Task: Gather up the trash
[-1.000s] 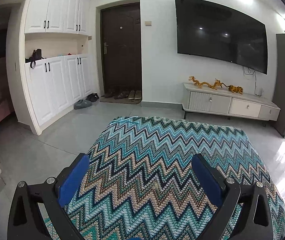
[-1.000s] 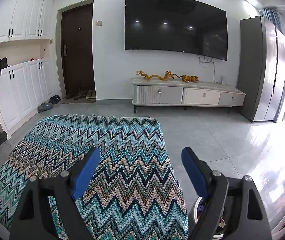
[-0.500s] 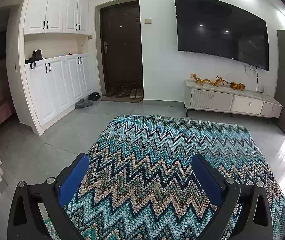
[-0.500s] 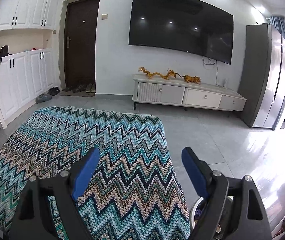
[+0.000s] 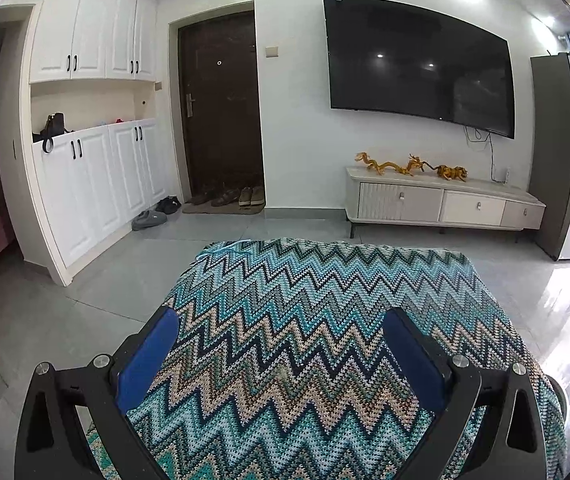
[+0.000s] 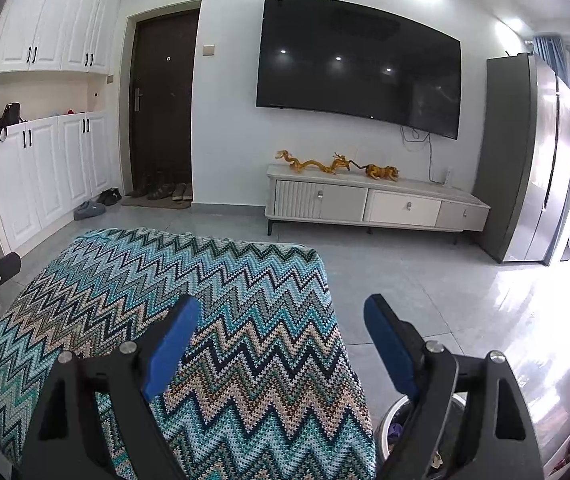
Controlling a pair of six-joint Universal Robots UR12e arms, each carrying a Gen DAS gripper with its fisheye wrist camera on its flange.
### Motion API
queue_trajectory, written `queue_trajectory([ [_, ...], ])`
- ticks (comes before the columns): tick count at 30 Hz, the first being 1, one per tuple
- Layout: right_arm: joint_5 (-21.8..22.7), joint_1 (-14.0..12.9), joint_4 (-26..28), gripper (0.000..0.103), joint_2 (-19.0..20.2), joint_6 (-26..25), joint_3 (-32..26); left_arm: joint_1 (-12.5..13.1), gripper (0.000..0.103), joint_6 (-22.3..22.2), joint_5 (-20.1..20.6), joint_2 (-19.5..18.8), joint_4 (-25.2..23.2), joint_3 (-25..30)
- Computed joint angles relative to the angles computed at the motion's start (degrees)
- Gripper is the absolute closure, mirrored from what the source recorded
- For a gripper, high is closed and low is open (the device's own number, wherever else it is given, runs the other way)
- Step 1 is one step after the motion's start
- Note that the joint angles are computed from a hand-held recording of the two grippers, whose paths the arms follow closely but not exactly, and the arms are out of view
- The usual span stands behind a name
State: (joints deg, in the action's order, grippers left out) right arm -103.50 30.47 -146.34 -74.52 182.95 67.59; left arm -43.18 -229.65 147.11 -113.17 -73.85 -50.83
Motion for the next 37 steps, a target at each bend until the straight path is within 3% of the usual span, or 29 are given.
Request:
queue_trajectory([
  [16,-1.61,-0.76,-4.42,0.016,-3.31,1.32,3.83,-1.89,0.000,5.88,1.01,-0.91,6.04,1.11],
  [27,-3.52,-0.92,-5.30,0.016,-3.88,1.76,4.36,-2.32,0.000,7.93,1.74,-1.47,7.92,1.88],
  [37,-6.26,-0.93,-5.64,0.016,-3.75,3.05,4.02,-2.48,0.000,12.75,2.81,-2.24,12.53,2.75],
])
